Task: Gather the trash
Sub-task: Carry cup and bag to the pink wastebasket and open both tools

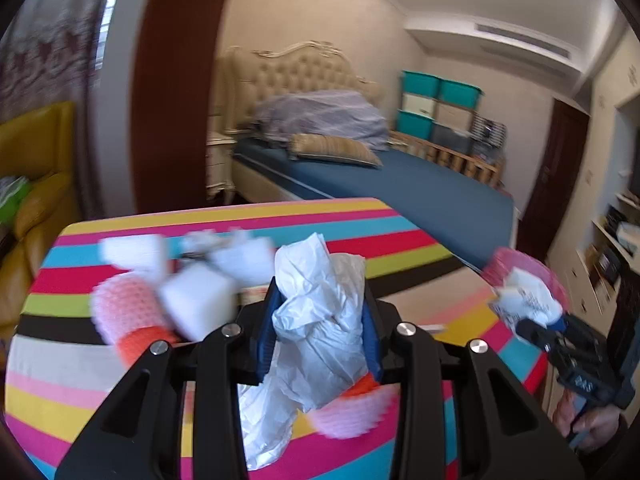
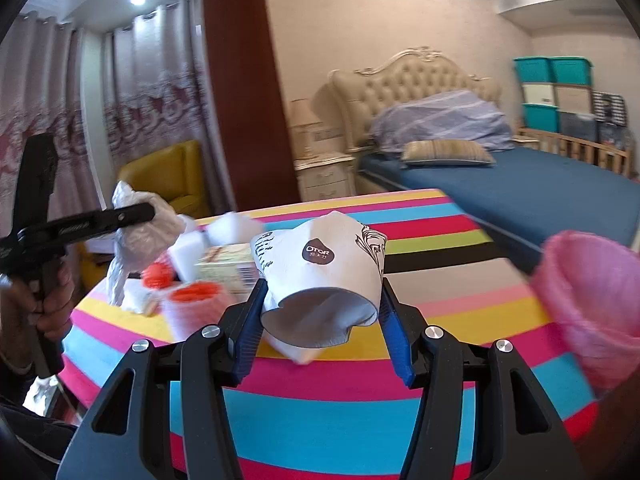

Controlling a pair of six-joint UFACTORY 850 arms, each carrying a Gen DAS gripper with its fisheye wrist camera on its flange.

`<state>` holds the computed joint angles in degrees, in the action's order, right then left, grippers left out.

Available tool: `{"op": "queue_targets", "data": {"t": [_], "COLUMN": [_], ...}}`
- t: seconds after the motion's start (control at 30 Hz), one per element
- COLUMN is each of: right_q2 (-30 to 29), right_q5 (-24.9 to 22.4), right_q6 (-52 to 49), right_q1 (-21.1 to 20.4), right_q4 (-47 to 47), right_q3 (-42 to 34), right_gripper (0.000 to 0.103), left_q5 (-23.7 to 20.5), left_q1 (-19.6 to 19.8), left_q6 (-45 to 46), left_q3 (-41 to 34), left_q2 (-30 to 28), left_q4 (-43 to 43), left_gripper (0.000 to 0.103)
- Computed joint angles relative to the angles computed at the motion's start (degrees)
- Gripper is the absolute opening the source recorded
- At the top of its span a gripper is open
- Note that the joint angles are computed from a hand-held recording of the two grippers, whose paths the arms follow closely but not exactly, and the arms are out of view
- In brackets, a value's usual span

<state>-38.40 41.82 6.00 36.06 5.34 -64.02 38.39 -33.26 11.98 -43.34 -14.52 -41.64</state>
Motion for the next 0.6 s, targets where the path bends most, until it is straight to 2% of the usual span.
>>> {"op": "queue_targets", "data": {"t": [0.2, 0.37, 0.5, 0.6], "right_q2": [3.1, 4.7, 4.6, 3.6], "right_q5": [3.0, 3.0, 1.6, 0.1], "right_q6": [-3.4, -6.7, -10.6, -12.8], "right_q1": [-3.5, -7.6, -11.2, -14.0], "right_q4": [6.9, 13.2, 18.3, 20.2], "right_q3": [5.3, 8.1, 8.3, 7.2], "right_gripper": [0.052, 0.052, 0.052, 0.052], "left_q5": [-5.4, -9.2, -14.1, -19.5], "left_q1": [-3.2, -6.4, -7.8, -8.3], "left_q6": [-2.7, -2.3, -4.4, -8.9], "left_q3": [-9.9, -20.8, -33.1, -44.3], "left_q2": [-7.7, -15.7, -24.4, -31.4], "left_q4": [7.8, 12.0, 17.5, 23.9], "left_gripper": [0.035, 0.035, 0.035, 0.035]}}
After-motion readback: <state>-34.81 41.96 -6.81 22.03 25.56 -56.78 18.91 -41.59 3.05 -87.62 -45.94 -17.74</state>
